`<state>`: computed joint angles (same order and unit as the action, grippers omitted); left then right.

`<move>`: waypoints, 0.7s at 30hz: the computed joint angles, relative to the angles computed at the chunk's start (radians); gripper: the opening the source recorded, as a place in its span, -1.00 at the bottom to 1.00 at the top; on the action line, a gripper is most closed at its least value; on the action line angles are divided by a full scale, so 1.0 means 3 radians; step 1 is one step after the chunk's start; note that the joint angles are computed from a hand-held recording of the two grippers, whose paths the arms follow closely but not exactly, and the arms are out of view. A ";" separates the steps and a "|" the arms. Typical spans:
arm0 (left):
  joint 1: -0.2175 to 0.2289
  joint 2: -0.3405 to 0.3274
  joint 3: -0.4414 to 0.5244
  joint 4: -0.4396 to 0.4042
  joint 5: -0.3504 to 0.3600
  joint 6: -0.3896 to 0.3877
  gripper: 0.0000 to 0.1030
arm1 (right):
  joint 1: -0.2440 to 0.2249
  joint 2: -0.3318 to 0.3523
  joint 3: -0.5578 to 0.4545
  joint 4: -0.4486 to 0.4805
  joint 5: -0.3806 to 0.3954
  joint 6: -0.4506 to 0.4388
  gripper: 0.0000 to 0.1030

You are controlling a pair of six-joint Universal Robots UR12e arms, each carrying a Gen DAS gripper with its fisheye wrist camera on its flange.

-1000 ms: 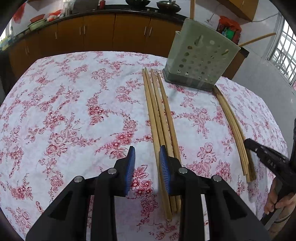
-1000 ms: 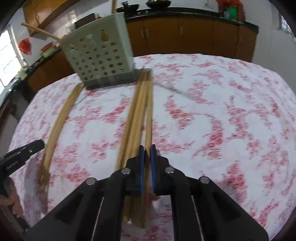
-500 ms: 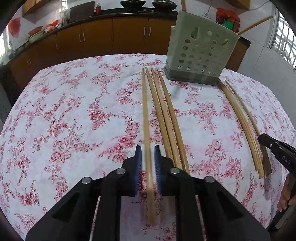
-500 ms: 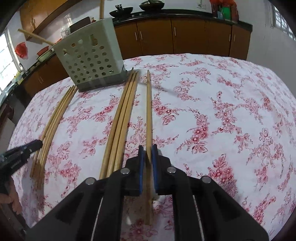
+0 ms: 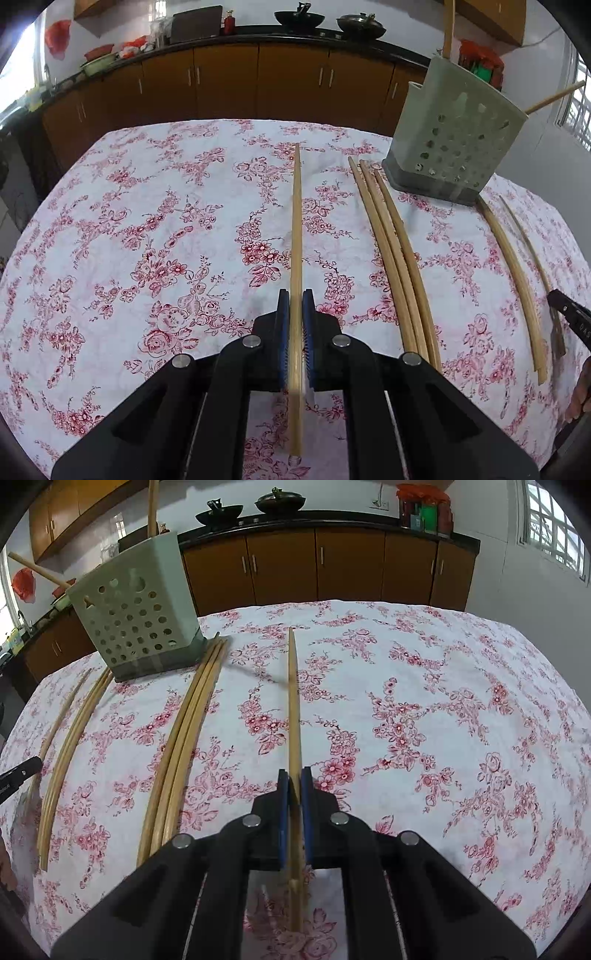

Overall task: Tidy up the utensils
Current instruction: 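Close the left tool on a single chopstick while the right tool grasps another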

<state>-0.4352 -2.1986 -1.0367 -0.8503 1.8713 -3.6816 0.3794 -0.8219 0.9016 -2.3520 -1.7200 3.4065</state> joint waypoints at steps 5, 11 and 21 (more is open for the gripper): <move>0.0030 0.0027 -0.0061 0.0112 -0.0120 -0.0068 -0.82 | -0.0013 -0.0009 0.0019 -0.0027 0.0065 0.0037 -0.81; 0.0031 0.0025 -0.0058 0.0120 -0.0132 -0.0083 -0.82 | -0.0015 -0.0014 0.0033 -0.0042 0.0079 0.0046 -0.81; 0.0047 0.0054 -0.0108 0.0176 -0.0184 -0.0109 -0.82 | -0.0008 -0.0010 0.0021 -0.0023 0.0044 0.0026 -0.81</move>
